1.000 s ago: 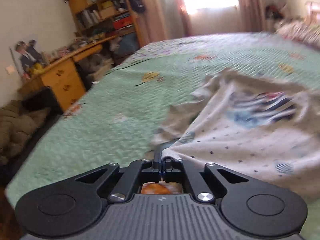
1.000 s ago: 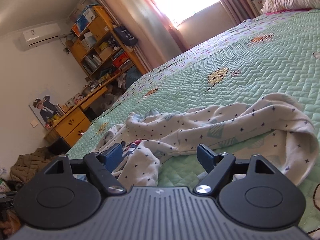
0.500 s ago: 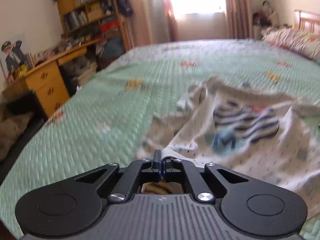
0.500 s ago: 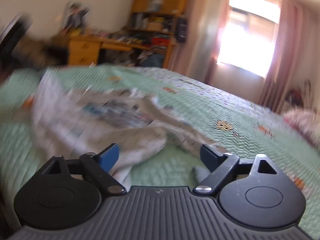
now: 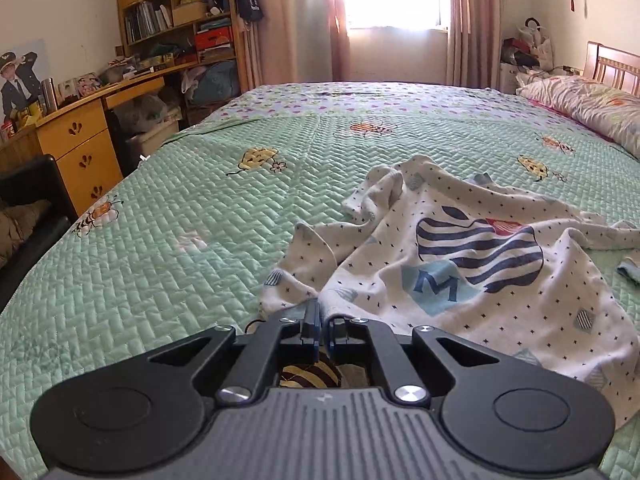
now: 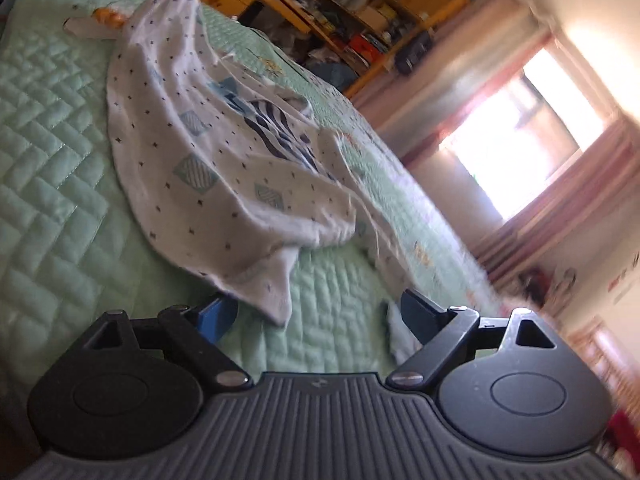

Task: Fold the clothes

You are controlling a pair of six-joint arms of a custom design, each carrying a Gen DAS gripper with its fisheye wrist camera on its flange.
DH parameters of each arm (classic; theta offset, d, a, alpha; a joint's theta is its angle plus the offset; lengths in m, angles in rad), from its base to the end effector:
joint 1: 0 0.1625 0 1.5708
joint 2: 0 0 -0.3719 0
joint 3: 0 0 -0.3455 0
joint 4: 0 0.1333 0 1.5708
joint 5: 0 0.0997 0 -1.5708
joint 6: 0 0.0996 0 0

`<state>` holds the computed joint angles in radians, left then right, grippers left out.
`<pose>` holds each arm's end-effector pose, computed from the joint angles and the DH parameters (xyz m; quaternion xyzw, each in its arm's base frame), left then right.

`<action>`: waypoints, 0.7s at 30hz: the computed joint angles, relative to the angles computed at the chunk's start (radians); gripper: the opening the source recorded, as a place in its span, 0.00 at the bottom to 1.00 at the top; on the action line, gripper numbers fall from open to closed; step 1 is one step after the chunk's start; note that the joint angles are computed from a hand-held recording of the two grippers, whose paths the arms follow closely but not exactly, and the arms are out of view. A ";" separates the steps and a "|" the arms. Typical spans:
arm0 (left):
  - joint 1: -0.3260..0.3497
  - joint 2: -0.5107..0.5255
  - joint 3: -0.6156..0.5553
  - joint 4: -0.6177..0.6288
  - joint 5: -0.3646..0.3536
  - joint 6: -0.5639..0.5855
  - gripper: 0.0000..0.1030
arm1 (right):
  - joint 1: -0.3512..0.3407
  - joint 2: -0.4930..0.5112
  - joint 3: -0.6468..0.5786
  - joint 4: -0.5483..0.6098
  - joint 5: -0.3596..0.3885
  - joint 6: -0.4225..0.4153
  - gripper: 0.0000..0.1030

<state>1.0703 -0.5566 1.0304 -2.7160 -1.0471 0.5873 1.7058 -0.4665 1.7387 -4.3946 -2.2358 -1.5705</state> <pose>-0.2016 -0.7502 0.1958 0.3990 0.8245 -0.3073 0.2580 0.1404 -0.4997 0.0977 0.3578 -0.6161 0.3454 0.6109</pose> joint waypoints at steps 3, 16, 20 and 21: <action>0.000 0.004 -0.017 0.012 -0.001 -0.003 0.07 | -0.010 0.018 -0.009 -0.028 0.067 -0.085 0.85; 0.010 0.015 -0.066 0.077 -0.006 -0.052 0.15 | 0.018 -0.023 0.080 0.081 0.114 -0.182 0.21; 0.010 0.035 -0.113 0.101 0.003 -0.050 0.15 | 0.040 -0.113 0.085 0.187 0.107 0.179 0.10; 0.008 0.038 -0.123 0.097 0.000 -0.049 0.14 | 0.033 -0.142 0.088 0.187 0.125 0.284 0.09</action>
<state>1.0779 -0.5185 0.9079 -2.6190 -1.0473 0.5386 1.7387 -0.6083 1.8264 -4.2077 -2.1105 -1.2870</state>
